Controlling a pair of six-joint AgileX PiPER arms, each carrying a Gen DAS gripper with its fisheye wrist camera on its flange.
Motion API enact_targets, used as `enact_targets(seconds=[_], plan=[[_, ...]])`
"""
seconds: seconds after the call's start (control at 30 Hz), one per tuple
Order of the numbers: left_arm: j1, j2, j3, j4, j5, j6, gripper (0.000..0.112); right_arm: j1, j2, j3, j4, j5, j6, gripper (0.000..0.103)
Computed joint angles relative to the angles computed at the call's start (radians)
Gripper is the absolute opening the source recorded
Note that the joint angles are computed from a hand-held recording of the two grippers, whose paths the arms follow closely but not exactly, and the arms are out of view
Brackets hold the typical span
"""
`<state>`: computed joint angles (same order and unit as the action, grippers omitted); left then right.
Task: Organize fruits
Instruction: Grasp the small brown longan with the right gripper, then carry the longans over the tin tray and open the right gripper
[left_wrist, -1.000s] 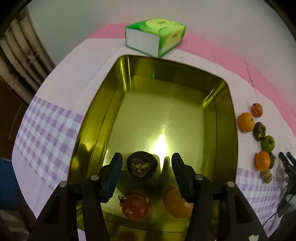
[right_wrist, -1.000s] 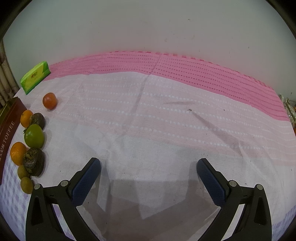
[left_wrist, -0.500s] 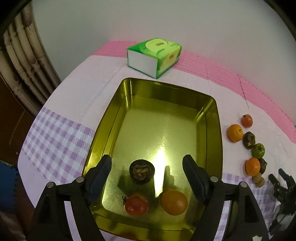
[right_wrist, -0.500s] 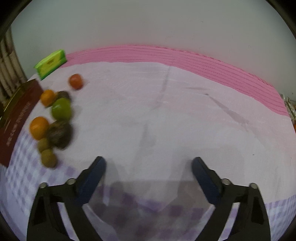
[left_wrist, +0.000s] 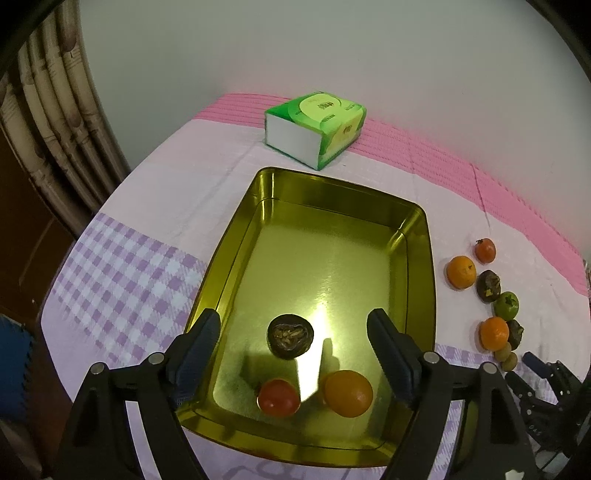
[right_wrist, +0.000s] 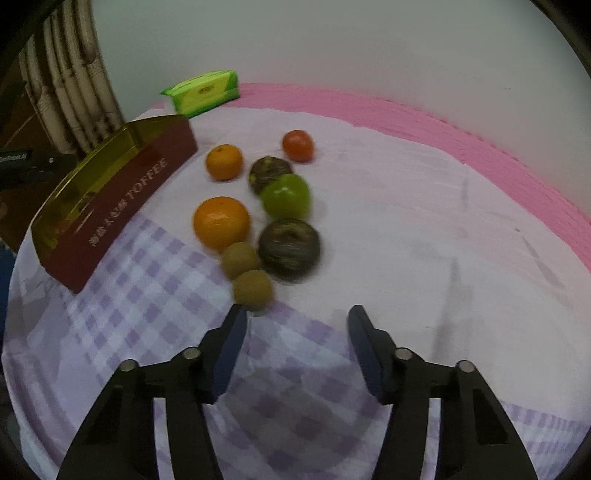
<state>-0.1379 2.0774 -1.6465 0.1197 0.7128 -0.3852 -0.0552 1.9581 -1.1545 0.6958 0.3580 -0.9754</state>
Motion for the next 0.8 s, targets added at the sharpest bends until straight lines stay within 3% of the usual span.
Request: enact_targets(seconds=[0.1,0.23,0.4,0.57,0.63,0.8], plan=[[0.004,-0.005,0.007,-0.005,-0.003,-0.001,0.078,0.011,0.003,-0.004,0.021,0.01,-0.017,0.055],[0.008,-0.006,0.011,-0.006,0.003,-0.006,0.078,0.011,0.019,-0.029,0.051,0.069,-0.056,0.044],[0.018,-0.021,0.033,-0.012,-0.008,-0.01,0.078,0.038,0.044,-0.064,0.04,0.068,-0.03,0.042],[0.029,-0.033,0.052,-0.02,-0.015,-0.015,0.078,0.064,0.054,-0.072,0.024,0.044,-0.01,0.037],[0.033,-0.036,0.054,-0.025,-0.014,-0.015,0.078,0.072,0.052,-0.069,-0.003,0.033,0.015,0.028],[0.043,-0.051,0.077,-0.036,-0.023,-0.012,0.078,0.083,0.037,-0.03,0.041,-0.01,-0.036,0.026]])
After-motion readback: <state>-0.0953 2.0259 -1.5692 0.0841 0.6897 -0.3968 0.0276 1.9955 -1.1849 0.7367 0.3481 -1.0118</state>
